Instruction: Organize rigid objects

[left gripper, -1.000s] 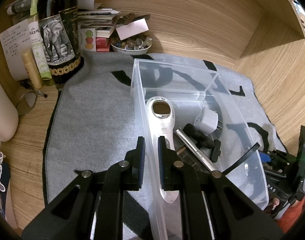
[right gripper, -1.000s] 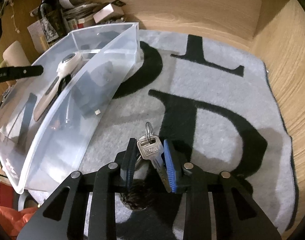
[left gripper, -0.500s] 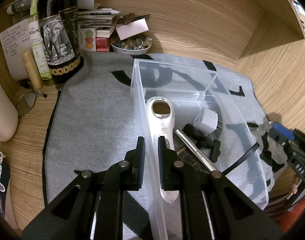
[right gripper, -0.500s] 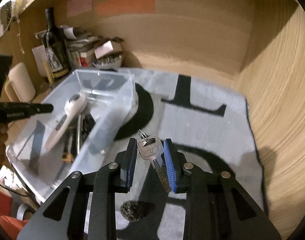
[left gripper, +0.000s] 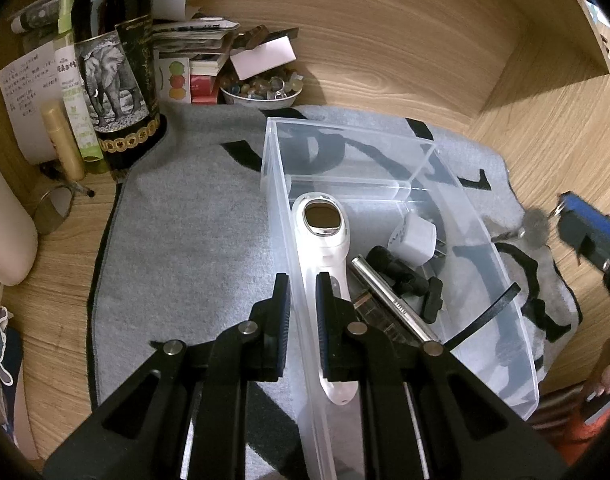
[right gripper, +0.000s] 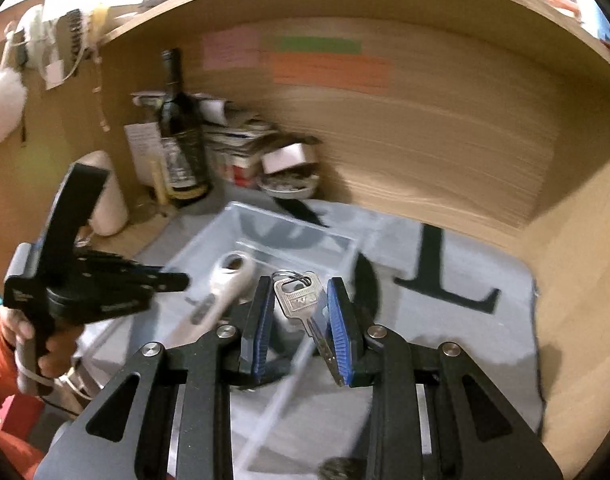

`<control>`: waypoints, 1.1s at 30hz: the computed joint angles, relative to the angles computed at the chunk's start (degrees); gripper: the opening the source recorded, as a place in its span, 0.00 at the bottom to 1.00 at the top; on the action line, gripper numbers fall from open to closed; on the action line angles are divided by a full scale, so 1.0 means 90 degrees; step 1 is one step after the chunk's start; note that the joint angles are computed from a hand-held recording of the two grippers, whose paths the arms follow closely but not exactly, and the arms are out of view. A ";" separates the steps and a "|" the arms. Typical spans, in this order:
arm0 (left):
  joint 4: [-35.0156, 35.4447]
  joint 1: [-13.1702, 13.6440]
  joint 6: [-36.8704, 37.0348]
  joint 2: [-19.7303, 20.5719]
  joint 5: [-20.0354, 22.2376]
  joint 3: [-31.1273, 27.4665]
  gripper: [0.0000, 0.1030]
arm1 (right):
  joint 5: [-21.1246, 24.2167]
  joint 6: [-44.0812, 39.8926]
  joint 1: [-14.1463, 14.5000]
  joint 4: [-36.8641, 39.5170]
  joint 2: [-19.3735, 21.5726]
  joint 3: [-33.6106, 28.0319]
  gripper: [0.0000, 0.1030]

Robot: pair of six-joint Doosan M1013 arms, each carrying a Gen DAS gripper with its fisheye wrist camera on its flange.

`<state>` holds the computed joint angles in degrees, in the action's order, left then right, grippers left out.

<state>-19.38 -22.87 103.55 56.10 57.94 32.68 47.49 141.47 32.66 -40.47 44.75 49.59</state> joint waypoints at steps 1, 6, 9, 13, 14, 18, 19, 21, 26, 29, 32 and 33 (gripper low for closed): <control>0.0000 -0.0001 0.0000 -0.0003 0.0003 0.0003 0.10 | -0.0032 -0.0118 0.0004 0.0104 0.0052 -0.0070 0.24; 0.0008 -0.0003 -0.0005 -0.0012 -0.0003 0.0019 0.10 | 0.0009 -0.0844 -0.0031 0.0852 0.0347 -0.0443 0.24; 0.0011 -0.0004 -0.0016 -0.0012 -0.0003 0.0018 0.10 | 0.0213 -0.1240 -0.0069 0.1308 0.0534 -0.0685 0.24; 0.0099 -0.0021 -0.0022 -0.0022 -0.0021 0.0032 0.10 | 0.0417 -0.1543 -0.0143 0.1805 0.0675 -0.0872 0.24; 0.0126 -0.0026 -0.0025 -0.0024 -0.0017 0.0032 0.10 | 0.0447 -0.1571 -0.0161 0.1910 0.0691 -0.0892 0.24; 0.0133 -0.0023 -0.0026 -0.0008 0.0002 -0.0003 0.10 | 0.0528 -0.1684 -0.0189 0.2070 0.0713 -0.0938 0.24; 0.0143 -0.0026 -0.0023 -0.0012 -0.0011 0.0005 0.10 | 0.0529 -0.1678 -0.0188 0.2037 0.0711 -0.0933 0.24; 0.0135 -0.0018 -0.0014 0.0006 0.0011 -0.0028 0.10 | 0.0568 -0.1693 -0.0184 0.2006 0.0720 -0.0955 0.24; 0.0135 -0.0018 -0.0014 0.0011 0.0018 -0.0039 0.10 | 0.0533 -0.1664 -0.0177 0.1965 0.0682 -0.0899 0.29; 0.0135 -0.0019 -0.0009 0.0010 0.0019 -0.0038 0.10 | 0.0363 -0.1380 -0.0149 0.1683 0.0523 -0.0637 0.35; 0.0139 -0.0019 0.0001 0.0020 0.0036 -0.0057 0.10 | 0.0156 -0.0980 -0.0123 0.1325 0.0289 -0.0271 0.40; 0.0140 -0.0019 0.0000 0.0018 0.0031 -0.0052 0.10 | 0.0121 -0.0819 -0.0107 0.1142 0.0214 -0.0153 0.40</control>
<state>-18.12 -23.04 103.54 56.26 58.22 32.21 48.57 134.10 31.70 -30.20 46.68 48.22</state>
